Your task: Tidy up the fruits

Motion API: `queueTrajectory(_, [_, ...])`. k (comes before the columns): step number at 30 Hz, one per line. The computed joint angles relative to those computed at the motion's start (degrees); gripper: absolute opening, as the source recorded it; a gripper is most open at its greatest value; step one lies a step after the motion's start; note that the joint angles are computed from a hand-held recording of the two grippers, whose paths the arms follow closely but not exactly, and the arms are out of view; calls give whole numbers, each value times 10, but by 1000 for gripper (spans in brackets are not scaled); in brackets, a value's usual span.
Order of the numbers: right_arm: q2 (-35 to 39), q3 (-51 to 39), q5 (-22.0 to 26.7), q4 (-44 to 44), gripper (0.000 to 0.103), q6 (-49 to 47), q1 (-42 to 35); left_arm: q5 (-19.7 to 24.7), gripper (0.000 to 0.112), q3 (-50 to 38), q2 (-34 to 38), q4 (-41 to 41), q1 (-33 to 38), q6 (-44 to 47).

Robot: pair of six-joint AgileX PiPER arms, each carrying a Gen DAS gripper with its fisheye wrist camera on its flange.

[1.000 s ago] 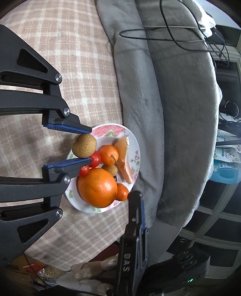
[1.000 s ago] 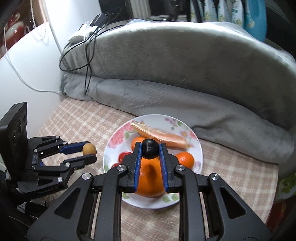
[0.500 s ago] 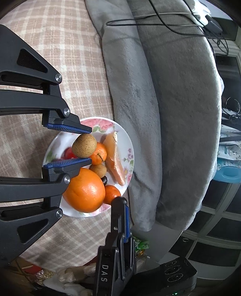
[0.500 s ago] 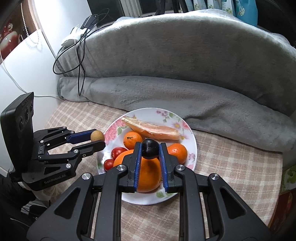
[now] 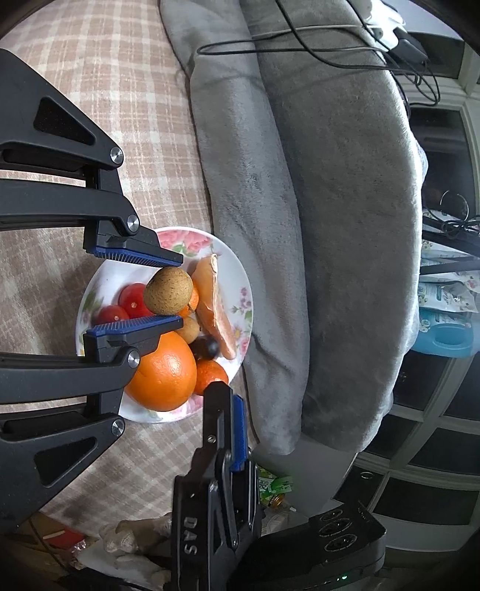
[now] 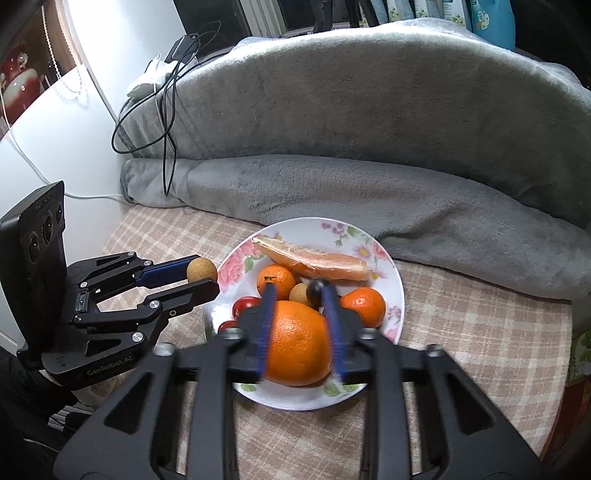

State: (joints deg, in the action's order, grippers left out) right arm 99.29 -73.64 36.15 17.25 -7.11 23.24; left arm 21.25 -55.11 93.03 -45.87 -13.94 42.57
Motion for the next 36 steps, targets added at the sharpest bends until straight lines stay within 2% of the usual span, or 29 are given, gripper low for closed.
queueTrajectory(8, [-21,14,-17,-8,48,19,2,-2,26,11,-23,13,0,-13])
queueTrajectory(10, [-24,18,-21,-17,54,32,4,-2,38,13,-30,17,0,-18])
queueTrajectory(11, [-28,22,-25,-24,61,42,6,-2,40,14,-33,17,0,-19])
queueTrajectory(12, [-33,28,-30,-31,64,50,7,-1,40,15,-36,20,0,-21])
queueTrajectory(14, [-41,36,-36,-41,65,62,11,-2,42,19,-44,31,-1,-31])
queueTrajectory(16, [-48,43,-39,-48,65,71,14,-1,52,21,-50,36,0,-38])
queueTrajectory(18, [-56,49,-44,-62,76,92,18,-4,52,26,-56,40,-1,-44])
queueTrajectory(19, [-62,57,-51,-71,78,103,22,-4,54,27,-60,46,-2,-50])
queueTrajectory(22, [-75,68,-59,-101,79,136,32,-1,63,32,-70,57,-3,-64])
queueTrajectory(24, [-83,73,-59,-119,79,157,40,-1,64,36,-79,70,-4,-80])
queueTrajectory(34, [-147,106,-51,-323,81,382,110,1,71,67,-137,124,3,-150])
queueTrajectory(36, [-162,112,-41,-381,93,445,130,4,72,72,-152,134,4,-162])
